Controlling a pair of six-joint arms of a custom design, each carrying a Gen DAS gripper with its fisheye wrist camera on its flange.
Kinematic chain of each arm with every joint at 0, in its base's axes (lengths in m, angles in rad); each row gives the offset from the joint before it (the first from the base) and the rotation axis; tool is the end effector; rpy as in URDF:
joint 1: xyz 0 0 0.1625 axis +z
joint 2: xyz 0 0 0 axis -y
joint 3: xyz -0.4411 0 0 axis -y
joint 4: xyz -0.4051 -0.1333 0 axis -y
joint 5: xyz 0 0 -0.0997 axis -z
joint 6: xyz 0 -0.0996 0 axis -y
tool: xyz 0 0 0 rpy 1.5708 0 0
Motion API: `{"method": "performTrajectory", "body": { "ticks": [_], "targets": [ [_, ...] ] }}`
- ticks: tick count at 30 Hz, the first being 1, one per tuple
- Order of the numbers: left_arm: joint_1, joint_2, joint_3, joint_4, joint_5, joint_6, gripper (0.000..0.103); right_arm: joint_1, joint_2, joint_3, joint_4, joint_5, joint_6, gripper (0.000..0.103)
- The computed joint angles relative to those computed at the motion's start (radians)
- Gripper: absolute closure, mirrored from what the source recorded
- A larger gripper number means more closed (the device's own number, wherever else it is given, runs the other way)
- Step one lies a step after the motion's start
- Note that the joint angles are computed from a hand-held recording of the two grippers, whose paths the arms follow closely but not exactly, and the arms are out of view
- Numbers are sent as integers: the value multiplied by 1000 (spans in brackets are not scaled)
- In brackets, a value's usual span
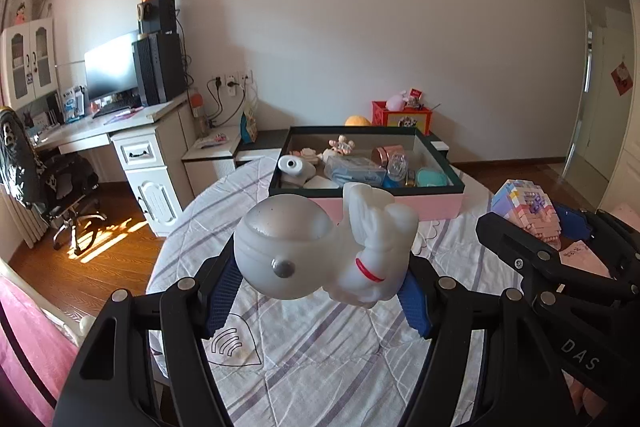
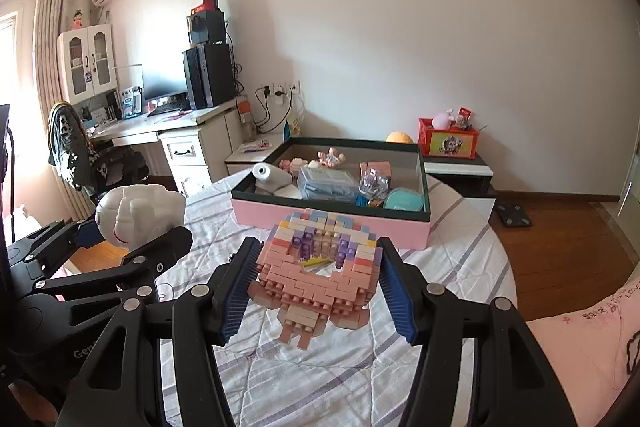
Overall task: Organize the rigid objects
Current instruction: 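Lift both held items up from the bed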
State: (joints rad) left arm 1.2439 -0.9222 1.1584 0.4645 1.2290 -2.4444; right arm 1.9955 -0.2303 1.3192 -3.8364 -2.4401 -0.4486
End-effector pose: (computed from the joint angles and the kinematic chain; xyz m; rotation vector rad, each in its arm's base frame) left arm -0.0566 -0.6859 0.2825 1.0338 2.2422 -1.0460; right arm 0.3467 -0.6278 -0.0284 0.2771 -2.0209 1.2891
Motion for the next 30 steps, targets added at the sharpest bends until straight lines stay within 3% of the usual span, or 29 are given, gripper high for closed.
{"method": "performTrajectory", "body": {
  "ticks": [6, 15, 21, 30],
  "targets": [
    [-31, -143, 159, -135, 17, 21, 33, 62, 3, 0, -121, -14, -97, 43],
    [-52, -280, 285, -243, 56, 31, 33, 129, 18, -23, -248, -16, -227, 43],
    [-47, -323, 318, -269, 74, 26, 33, 153, 30, -38, -281, -13, -272, 43],
    [-50, -309, 321, -287, 64, 21, 33, 155, 35, -45, -279, -12, -284, 43]
  ]
}}
